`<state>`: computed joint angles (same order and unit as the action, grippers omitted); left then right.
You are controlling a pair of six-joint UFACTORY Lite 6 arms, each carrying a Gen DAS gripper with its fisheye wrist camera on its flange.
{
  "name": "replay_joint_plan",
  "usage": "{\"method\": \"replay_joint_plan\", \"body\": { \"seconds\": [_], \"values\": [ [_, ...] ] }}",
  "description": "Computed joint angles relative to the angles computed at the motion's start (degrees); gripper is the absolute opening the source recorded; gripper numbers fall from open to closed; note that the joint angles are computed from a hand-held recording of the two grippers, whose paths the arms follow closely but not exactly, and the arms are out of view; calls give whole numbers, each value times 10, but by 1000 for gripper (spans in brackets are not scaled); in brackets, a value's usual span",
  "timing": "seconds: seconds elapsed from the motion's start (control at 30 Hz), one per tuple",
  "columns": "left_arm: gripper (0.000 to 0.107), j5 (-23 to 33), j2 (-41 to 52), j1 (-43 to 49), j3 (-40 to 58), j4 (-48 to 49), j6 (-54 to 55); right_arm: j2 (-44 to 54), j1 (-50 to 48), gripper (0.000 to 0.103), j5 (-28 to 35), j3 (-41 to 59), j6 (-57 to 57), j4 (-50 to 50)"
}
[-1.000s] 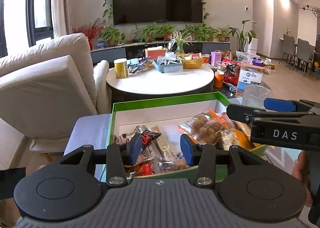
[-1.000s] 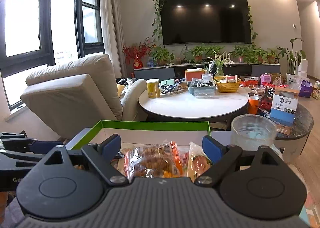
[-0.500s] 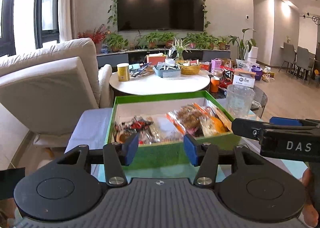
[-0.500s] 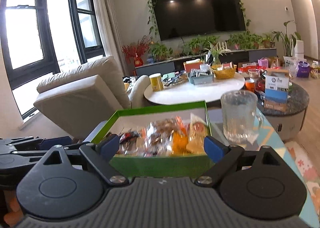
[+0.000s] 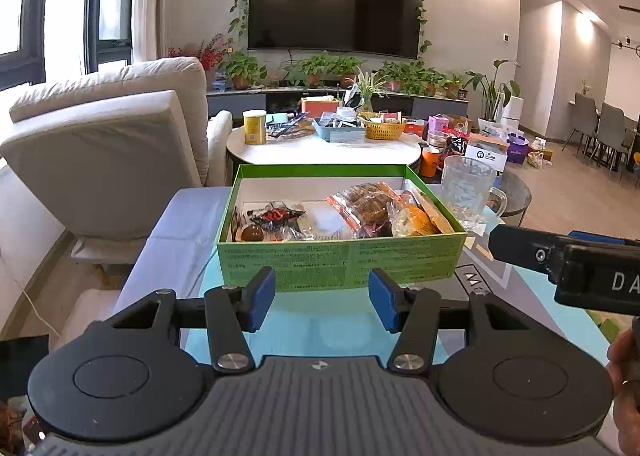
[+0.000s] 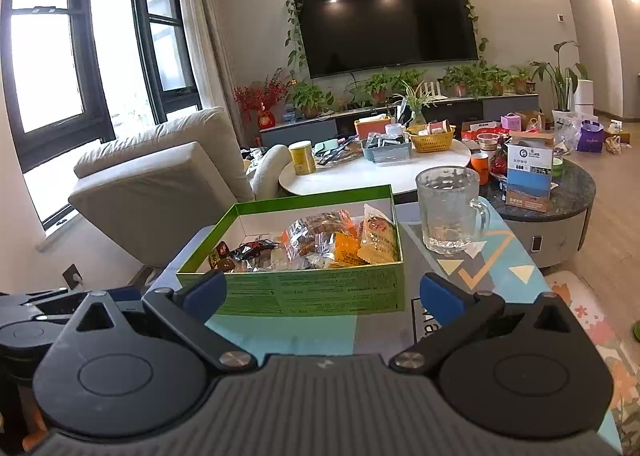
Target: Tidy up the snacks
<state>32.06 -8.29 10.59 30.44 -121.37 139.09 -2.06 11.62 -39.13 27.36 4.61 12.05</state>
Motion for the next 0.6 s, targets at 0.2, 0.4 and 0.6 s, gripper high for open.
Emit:
{"method": "replay_joint_plan", "body": {
  "seconds": [0.2, 0.4, 0.6],
  "values": [
    [50, 6, -16, 15, -12, 37, -39, -17, 12, 50, -21, -29, -11, 12],
    [52, 2, -21, 10, -22, 27, -26, -20, 9, 50, -25, -39, -4, 9],
    [52, -2, -15, 5, -21, 19, -15, -21, 4, 50, -24, -48, 8, 3]
  ]
}}
